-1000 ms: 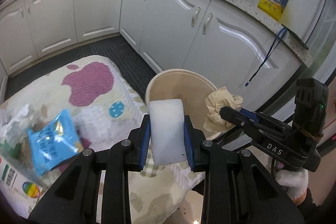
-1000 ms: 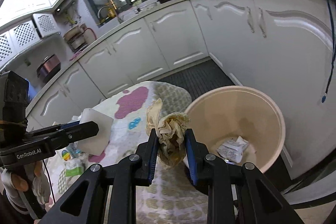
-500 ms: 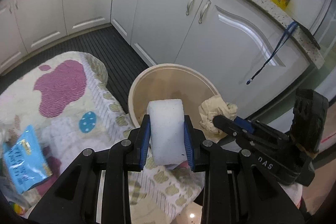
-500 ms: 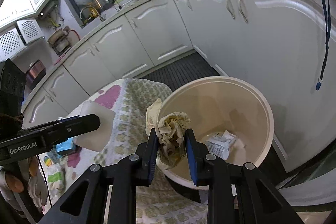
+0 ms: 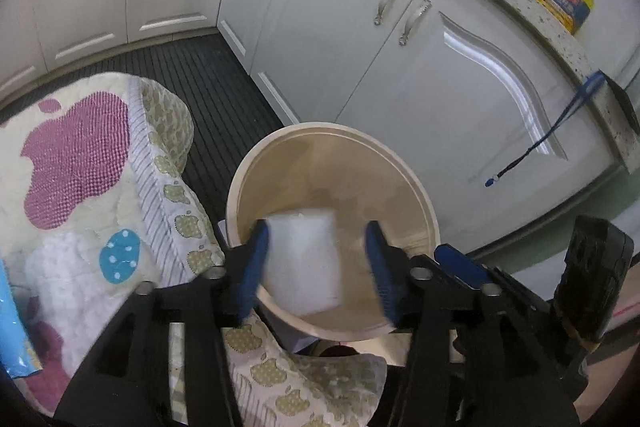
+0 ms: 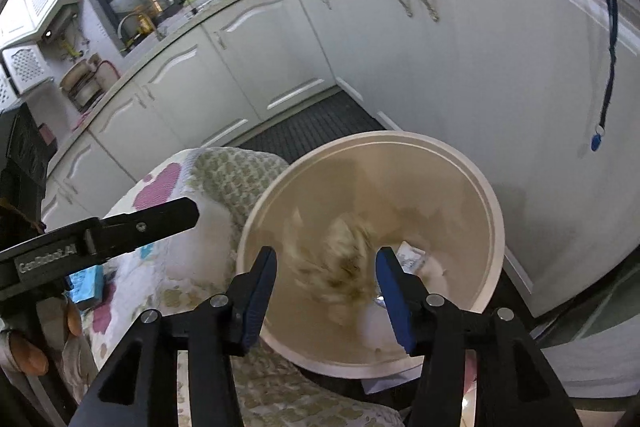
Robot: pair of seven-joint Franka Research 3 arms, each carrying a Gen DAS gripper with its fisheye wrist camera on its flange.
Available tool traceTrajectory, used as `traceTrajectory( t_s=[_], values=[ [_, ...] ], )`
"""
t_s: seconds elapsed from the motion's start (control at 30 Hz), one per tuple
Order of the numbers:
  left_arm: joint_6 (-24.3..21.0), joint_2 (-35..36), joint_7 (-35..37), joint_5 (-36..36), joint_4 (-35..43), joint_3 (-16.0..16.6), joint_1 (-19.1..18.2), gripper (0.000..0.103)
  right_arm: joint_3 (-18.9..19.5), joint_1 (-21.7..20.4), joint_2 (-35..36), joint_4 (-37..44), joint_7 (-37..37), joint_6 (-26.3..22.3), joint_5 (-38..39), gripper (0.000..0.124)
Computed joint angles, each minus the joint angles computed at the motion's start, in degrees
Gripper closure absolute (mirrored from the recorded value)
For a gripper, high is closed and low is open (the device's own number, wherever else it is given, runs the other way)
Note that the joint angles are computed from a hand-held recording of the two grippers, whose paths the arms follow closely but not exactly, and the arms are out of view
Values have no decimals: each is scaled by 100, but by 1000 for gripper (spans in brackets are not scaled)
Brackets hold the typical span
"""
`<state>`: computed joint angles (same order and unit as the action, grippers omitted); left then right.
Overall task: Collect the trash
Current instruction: 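Carry paper and sponge over the beige bin and open both tools to drop them, then move both tools back over the table toward the remaining items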
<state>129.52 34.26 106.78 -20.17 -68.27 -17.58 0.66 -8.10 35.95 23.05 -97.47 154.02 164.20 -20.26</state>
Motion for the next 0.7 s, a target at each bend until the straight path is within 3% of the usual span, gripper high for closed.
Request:
traceTrajectory(
  t_s=[0.27, 0.7],
  values=[
    [-82, -107, 0, -38, -138, 13, 67, 45, 75, -45, -87, -166, -87, 65, 118, 74],
    [636, -1192, 624, -252, -1474, 107, 205, 45, 99, 118, 6, 156, -254, -100, 94, 74]
  ],
)
